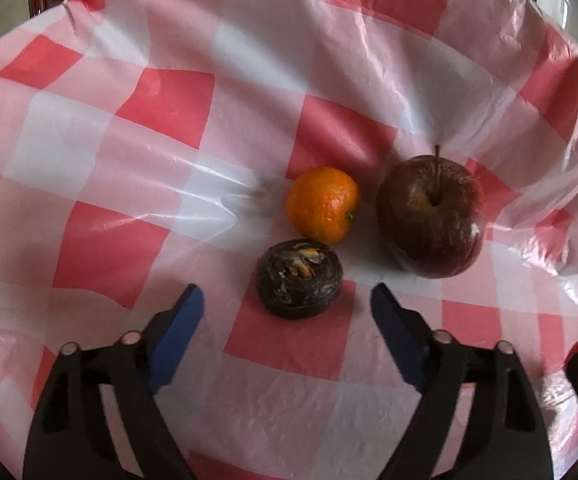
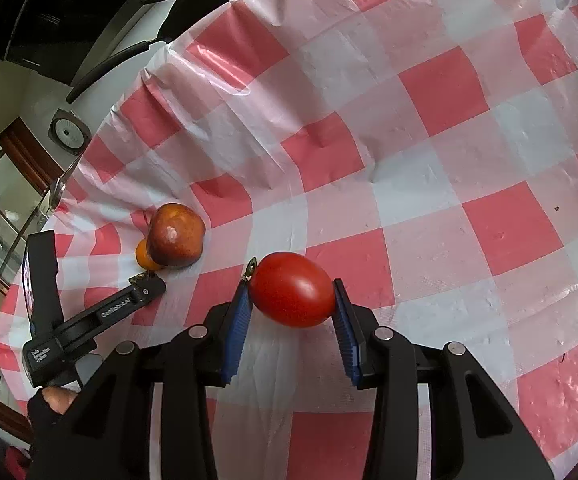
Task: Organize fruits
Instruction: 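Grasp a red tomato with the right tool while the left tool grasps the dark brown fruit, then carry the brown fruit in the left tool while the right tool carries the tomato to the box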
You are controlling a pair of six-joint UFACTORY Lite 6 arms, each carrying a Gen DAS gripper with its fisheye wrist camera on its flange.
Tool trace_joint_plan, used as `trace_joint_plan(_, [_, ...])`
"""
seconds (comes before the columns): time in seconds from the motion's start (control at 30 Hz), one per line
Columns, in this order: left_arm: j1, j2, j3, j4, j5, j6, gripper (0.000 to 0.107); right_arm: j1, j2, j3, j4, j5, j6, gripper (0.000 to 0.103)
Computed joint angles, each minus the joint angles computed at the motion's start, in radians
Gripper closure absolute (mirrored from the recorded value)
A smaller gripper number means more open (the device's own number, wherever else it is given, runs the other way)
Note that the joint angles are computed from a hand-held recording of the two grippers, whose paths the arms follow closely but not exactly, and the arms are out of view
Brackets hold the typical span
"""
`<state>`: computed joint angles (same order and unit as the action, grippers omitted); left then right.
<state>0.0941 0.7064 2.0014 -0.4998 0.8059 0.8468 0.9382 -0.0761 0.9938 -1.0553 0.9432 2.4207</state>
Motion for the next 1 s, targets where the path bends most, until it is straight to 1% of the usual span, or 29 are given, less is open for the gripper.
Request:
trace_joint_plan(0.03, [-0.007, -0.017, -0.028, 0.018, -0.031, 0.006, 0.034, -0.001, 0.000, -0.001, 0.000, -0.001, 0.001, 0.063])
trace_joint_plan(0.07, [-0.009, -0.024, -0.038, 0.014, -0.036, 0.019, 0.042, 0.001, 0.001, 0.000, 0.001, 0.001, 0.002, 0.063])
trace_joint_plan(0.1, [-0.007, -0.032, -0.048, -0.003, -0.035, 0.053, 0.047, 0.002, 0.000, 0.000, -0.001, 0.002, 0.003, 0.063])
trace_joint_plan(0.13, [-0.003, -0.038, -0.057, -0.023, -0.031, 0.092, 0.059, 0.002, 0.000, -0.001, -0.003, 0.002, 0.005, 0.063])
trace_joint_plan(0.17, [-0.004, -0.051, -0.075, -0.036, -0.032, 0.125, 0.065, 0.002, -0.001, -0.002, -0.004, 0.002, 0.007, 0.063])
trace_joint_plan(0.27, [0.012, -0.137, -0.206, -0.073, -0.099, 0.222, 0.066, 0.004, -0.002, -0.004, -0.007, 0.003, 0.011, 0.063])
trace_joint_plan(0.33, [0.068, -0.231, -0.323, -0.208, -0.099, 0.350, 0.066, 0.003, -0.002, -0.004, -0.008, 0.001, 0.010, 0.063])
trace_joint_plan(0.37, [0.101, -0.269, -0.362, -0.259, -0.068, 0.395, 0.066, 0.002, -0.001, -0.004, -0.008, -0.001, 0.009, 0.063])
trace_joint_plan(0.43, [0.204, -0.367, -0.459, -0.372, 0.032, 0.496, 0.066, 0.001, 0.000, -0.002, -0.004, -0.001, 0.006, 0.063])
trace_joint_plan(0.5, [0.299, -0.448, -0.538, -0.443, 0.113, 0.579, 0.066, 0.001, -0.001, -0.002, -0.003, -0.002, 0.004, 0.063])
trace_joint_plan(0.53, [0.368, -0.497, -0.581, -0.477, 0.190, 0.625, 0.066, 0.002, -0.002, -0.003, -0.003, -0.003, 0.004, 0.063])
trace_joint_plan(0.57, [0.426, -0.521, -0.599, -0.486, 0.252, 0.646, 0.066, 0.002, -0.003, -0.004, -0.003, -0.003, 0.004, 0.063])
trace_joint_plan(0.63, [0.515, -0.556, -0.627, -0.487, 0.333, 0.678, 0.066, 0.001, -0.001, -0.003, -0.003, -0.002, 0.005, 0.063])
trace_joint_plan(0.67, [0.571, -0.566, -0.631, -0.480, 0.378, 0.701, 0.066, 0.002, -0.002, -0.003, -0.004, -0.001, 0.006, 0.063])
trace_joint_plan(0.77, [0.698, -0.489, -0.519, -0.461, 0.473, 0.711, 0.066, 0.004, -0.003, -0.004, -0.006, 0.000, 0.010, 0.063])
trace_joint_plan(0.83, [0.739, -0.451, -0.455, -0.456, 0.498, 0.687, 0.066, 0.002, -0.003, -0.004, -0.005, -0.002, 0.009, 0.063])
trace_joint_plan(0.93, [0.829, -0.341, -0.303, -0.442, 0.557, 0.665, 0.066, 0.000, -0.001, 0.000, 0.004, -0.002, 0.002, 0.063])
trace_joint_plan(0.97, [0.841, -0.325, -0.288, -0.441, 0.558, 0.670, 0.066, -0.001, 0.000, 0.001, 0.007, -0.002, 0.001, 0.063])
trace_joint_plan(1.0, [0.868, -0.283, -0.233, -0.435, 0.574, 0.662, 0.066, -0.001, -0.002, 0.000, 0.008, -0.002, 0.001, 0.063])
